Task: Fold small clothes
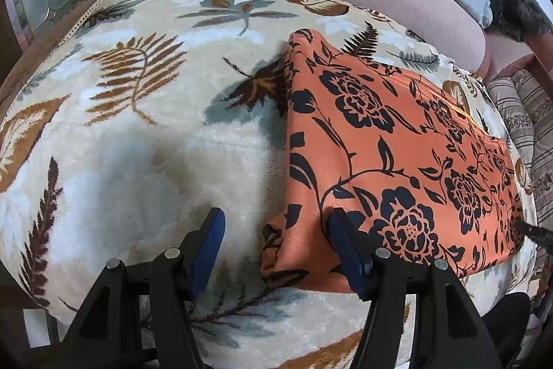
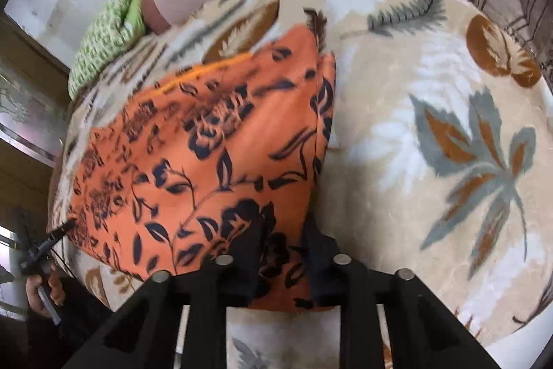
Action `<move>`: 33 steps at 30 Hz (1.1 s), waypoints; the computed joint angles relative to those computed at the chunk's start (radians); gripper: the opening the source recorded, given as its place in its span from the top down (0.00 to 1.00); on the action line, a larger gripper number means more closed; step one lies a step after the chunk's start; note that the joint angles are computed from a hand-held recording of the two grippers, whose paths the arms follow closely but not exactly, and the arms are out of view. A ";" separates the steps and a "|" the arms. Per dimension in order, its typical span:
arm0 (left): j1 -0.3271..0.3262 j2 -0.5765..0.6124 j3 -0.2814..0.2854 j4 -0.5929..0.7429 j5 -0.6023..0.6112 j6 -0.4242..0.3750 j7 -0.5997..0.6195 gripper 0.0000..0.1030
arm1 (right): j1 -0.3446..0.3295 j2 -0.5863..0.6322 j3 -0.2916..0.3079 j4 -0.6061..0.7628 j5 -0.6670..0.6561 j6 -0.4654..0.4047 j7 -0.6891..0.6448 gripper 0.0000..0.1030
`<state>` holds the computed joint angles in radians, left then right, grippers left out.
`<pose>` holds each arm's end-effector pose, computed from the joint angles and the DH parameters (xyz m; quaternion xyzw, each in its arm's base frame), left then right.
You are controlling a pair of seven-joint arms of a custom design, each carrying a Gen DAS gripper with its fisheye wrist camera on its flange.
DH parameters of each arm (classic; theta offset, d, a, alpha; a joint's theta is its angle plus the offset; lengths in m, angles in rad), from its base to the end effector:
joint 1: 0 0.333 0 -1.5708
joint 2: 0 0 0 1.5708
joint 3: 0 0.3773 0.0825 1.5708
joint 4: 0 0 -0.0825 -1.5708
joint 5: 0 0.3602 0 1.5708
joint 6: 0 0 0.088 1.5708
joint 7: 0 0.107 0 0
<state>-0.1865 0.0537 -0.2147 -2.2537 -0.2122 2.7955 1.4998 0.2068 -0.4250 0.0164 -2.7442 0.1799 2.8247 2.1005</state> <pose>0.5126 -0.2049 0.4710 -0.6334 0.7327 -0.2387 0.0705 0.3607 0.0731 0.4745 -0.5089 0.8227 -0.0578 0.2467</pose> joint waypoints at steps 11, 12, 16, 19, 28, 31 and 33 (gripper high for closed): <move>0.003 -0.019 0.008 -0.012 0.027 0.001 -0.015 0.38 | -0.012 -0.147 0.001 -0.134 0.001 0.007 0.113 0.92; 0.003 -0.024 0.010 -0.015 0.040 0.011 -0.024 0.38 | -0.025 -0.156 0.010 -0.129 -0.008 0.007 0.118 0.92; 0.005 -0.041 0.011 -0.014 0.014 0.037 -0.004 0.38 | -0.047 -0.149 -0.004 -0.091 -0.021 0.100 0.114 0.13; 0.004 -0.044 0.013 -0.008 0.017 0.032 -0.017 0.38 | 0.023 -0.095 -0.084 -0.040 0.009 0.121 0.052 0.11; -0.001 -0.052 0.012 -0.027 -0.025 0.025 0.013 0.38 | 0.087 -0.069 -0.085 -0.062 0.111 0.054 -0.068 0.63; -0.004 -0.054 0.011 -0.030 -0.042 0.025 0.027 0.38 | 0.103 -0.035 -0.082 -0.043 0.136 0.035 -0.098 0.63; -0.005 -0.060 0.011 -0.037 -0.041 0.022 0.026 0.38 | 0.081 -0.043 -0.058 -0.043 0.136 0.028 -0.091 0.84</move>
